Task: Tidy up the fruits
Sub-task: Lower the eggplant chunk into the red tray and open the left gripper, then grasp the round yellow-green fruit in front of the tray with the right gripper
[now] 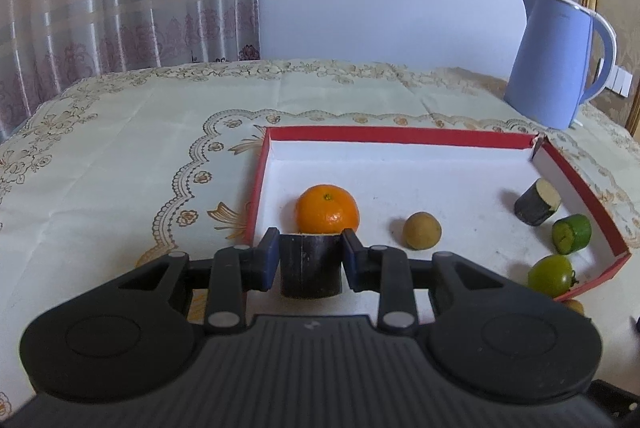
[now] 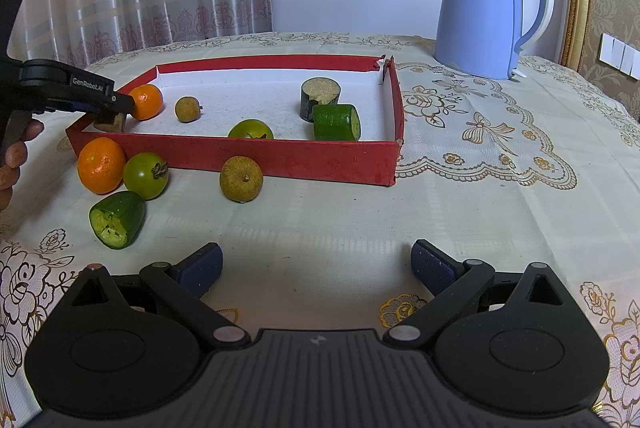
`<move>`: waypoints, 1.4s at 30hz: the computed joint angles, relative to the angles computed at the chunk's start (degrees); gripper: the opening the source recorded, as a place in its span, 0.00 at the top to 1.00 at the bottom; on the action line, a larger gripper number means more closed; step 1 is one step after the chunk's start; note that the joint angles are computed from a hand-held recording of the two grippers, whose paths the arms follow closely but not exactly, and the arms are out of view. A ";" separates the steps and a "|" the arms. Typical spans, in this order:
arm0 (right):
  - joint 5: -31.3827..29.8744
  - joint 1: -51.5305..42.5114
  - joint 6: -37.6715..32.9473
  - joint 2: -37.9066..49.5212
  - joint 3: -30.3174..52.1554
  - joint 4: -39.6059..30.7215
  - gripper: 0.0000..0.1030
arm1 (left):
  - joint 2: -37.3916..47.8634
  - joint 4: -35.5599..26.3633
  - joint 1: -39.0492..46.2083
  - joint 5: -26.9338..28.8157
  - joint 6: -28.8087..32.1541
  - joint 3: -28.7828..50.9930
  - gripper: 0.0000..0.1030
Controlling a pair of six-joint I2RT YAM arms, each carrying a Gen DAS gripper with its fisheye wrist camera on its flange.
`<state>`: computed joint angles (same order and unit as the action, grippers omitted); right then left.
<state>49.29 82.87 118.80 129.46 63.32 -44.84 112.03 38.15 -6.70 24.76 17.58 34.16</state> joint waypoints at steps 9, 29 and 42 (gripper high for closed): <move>0.01 -0.03 -0.04 -0.01 -0.03 0.06 0.02 | 0.26 6.63 -1.37 -2.38 1.13 -3.28 0.44; 0.01 -0.01 -0.03 -0.03 -0.03 0.04 0.02 | -2.24 23.86 12.18 4.98 5.05 -19.36 0.08; -0.40 -0.28 -0.82 0.43 0.34 0.02 0.00 | 2.58 20.92 14.68 4.17 7.07 -17.90 0.04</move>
<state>48.89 82.59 117.97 129.89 63.67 -44.82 114.61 59.07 7.97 28.92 24.65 16.26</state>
